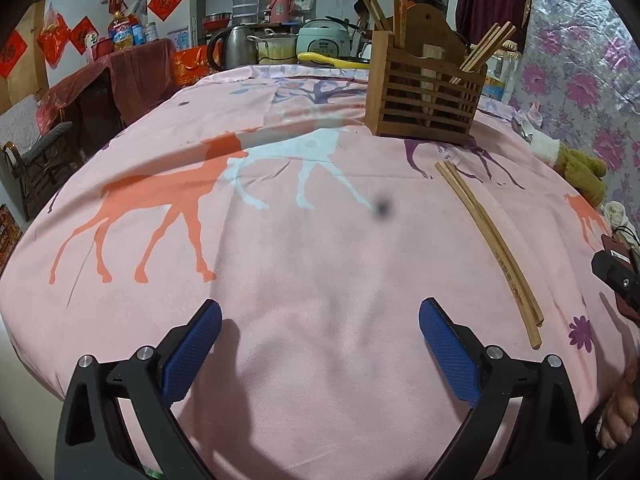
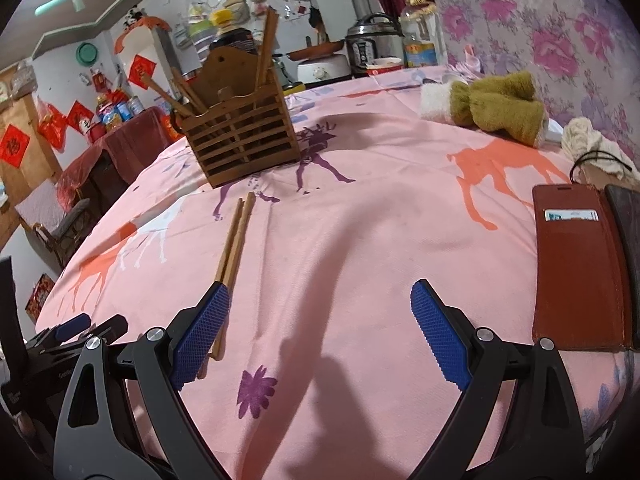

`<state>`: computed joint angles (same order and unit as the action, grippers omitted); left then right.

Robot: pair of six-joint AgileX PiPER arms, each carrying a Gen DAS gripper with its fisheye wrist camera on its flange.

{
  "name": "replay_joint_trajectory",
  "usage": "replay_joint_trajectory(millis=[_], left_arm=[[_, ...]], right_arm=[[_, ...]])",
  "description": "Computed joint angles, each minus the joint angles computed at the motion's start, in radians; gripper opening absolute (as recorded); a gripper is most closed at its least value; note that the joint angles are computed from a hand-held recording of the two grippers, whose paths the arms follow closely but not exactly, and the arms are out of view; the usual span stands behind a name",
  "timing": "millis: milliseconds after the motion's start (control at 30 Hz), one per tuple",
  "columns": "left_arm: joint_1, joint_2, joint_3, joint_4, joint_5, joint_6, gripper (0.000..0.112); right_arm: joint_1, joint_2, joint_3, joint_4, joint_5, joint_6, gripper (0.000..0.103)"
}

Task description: Organize utensils

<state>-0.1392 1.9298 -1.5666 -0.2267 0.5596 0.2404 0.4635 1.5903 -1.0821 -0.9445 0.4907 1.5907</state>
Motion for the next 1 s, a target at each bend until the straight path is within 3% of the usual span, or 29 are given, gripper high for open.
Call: replay_joint_trajectory(millis=[633,1000], left_arm=[[-0.004,-0.002,0.003,0.007,0.003,-0.003,0.097],[0.010,-0.057,0.080,-0.012,-0.001,0.051,0.097]], right_arm=[[0.009,-0.015,0.010,-0.030,0.002,0.019,0.089],[0.025,-0.050,0.022,0.137,-0.036,-0.256,0.089]])
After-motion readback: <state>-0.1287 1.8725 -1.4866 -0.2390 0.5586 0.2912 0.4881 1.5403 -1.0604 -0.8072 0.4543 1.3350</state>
